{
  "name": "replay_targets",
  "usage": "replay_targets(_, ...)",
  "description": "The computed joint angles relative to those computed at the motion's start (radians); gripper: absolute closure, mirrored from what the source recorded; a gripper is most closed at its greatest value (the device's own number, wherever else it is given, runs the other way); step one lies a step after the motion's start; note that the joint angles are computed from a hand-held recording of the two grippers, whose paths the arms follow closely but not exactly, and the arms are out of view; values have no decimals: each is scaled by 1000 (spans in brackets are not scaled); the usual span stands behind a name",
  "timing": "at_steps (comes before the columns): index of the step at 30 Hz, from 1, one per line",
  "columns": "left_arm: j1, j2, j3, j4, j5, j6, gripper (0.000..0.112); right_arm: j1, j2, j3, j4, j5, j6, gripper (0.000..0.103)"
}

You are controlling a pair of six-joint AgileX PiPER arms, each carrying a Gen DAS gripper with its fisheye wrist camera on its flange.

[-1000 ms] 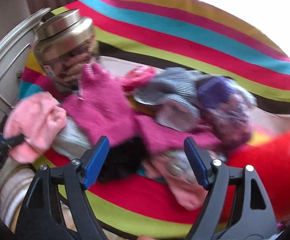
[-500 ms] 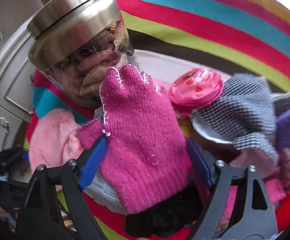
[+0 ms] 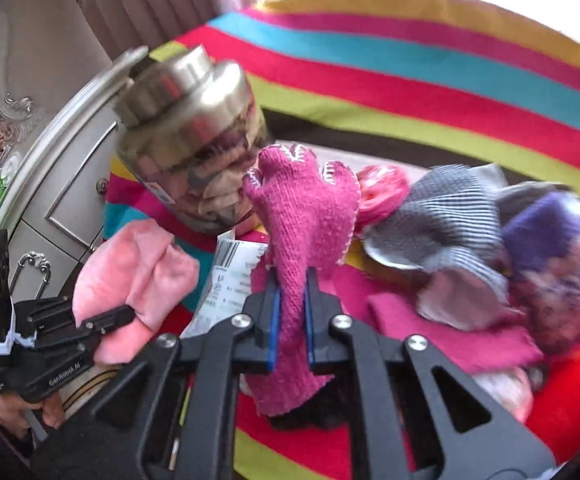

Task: Organize soft objects
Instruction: 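Grasp the magenta knit glove with right tool while left tool lifts pink fleece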

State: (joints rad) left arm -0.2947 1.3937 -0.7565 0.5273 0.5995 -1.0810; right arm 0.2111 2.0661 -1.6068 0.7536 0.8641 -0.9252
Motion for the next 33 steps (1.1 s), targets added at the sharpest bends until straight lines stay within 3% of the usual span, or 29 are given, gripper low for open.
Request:
replay_targets(6,-116,-25,-68,31,68,-39,100,-69,-278,314,-14,-161,-66,91)
replay_targets(10,-219,-46,-105,50,110,-67,100,-164,-411,451,-41,-196,-91,91)
replay_targets(14,-309,22,-168,71,100,-101,100,-281,-530,560,-84,-214,-98,91)
replay_targets(18,-410,78,-242,75,121,-108,100,-381,-591,628,-95,-239,-127,91)
replay_targets(27,-558,211,-422,75,189,-91,100,-563,-588,644,-45,-196,-235,91)
replay_targets(33,-614,267,-507,61,229,-64,100,-583,-618,698,-88,-305,-221,91)
